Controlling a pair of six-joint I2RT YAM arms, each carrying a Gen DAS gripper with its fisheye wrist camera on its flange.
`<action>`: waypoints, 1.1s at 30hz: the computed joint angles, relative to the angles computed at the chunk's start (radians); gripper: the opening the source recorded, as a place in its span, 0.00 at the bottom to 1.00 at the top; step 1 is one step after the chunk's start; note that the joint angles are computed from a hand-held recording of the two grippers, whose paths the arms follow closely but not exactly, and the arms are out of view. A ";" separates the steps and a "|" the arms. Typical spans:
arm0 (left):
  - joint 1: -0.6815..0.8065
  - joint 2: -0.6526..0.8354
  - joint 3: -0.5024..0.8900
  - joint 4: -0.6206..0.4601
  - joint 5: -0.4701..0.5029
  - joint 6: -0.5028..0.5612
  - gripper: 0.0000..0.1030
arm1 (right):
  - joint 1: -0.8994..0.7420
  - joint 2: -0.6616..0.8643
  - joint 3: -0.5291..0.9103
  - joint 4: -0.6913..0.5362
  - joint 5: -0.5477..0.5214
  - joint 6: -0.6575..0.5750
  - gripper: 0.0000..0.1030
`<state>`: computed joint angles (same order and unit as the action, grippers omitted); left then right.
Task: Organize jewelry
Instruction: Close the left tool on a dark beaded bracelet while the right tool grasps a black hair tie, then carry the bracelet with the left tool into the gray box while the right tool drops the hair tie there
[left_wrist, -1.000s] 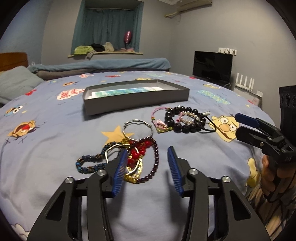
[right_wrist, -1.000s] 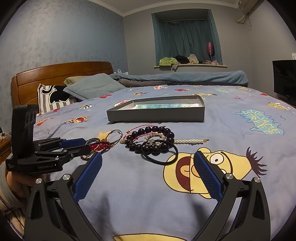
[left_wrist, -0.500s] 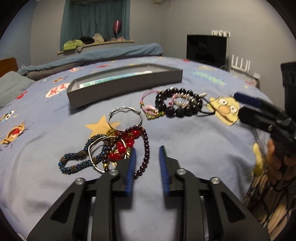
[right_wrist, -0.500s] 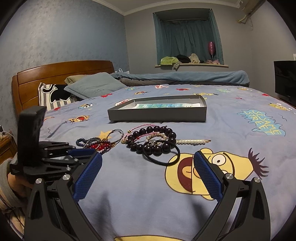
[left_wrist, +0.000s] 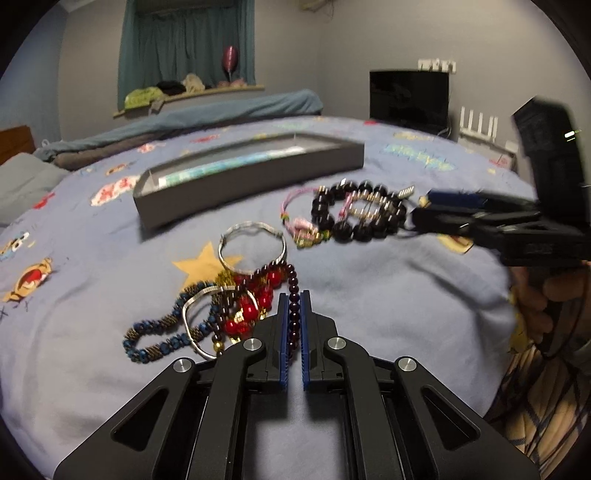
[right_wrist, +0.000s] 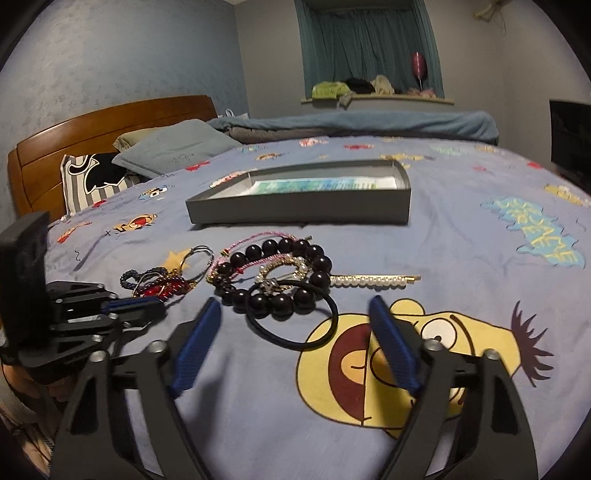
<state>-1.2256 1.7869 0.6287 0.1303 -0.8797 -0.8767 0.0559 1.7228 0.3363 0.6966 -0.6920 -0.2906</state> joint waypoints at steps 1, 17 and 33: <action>-0.010 -0.010 -0.008 0.006 -0.016 0.000 0.06 | -0.003 0.010 0.017 -0.020 -0.007 0.001 0.72; -0.038 -0.213 -0.116 0.035 -0.139 0.009 0.06 | -0.039 -0.011 0.000 -0.048 -0.073 -0.059 0.03; 0.157 -0.435 -0.177 0.219 -0.066 0.292 0.06 | -0.062 -0.049 0.138 -0.020 -0.147 0.131 0.03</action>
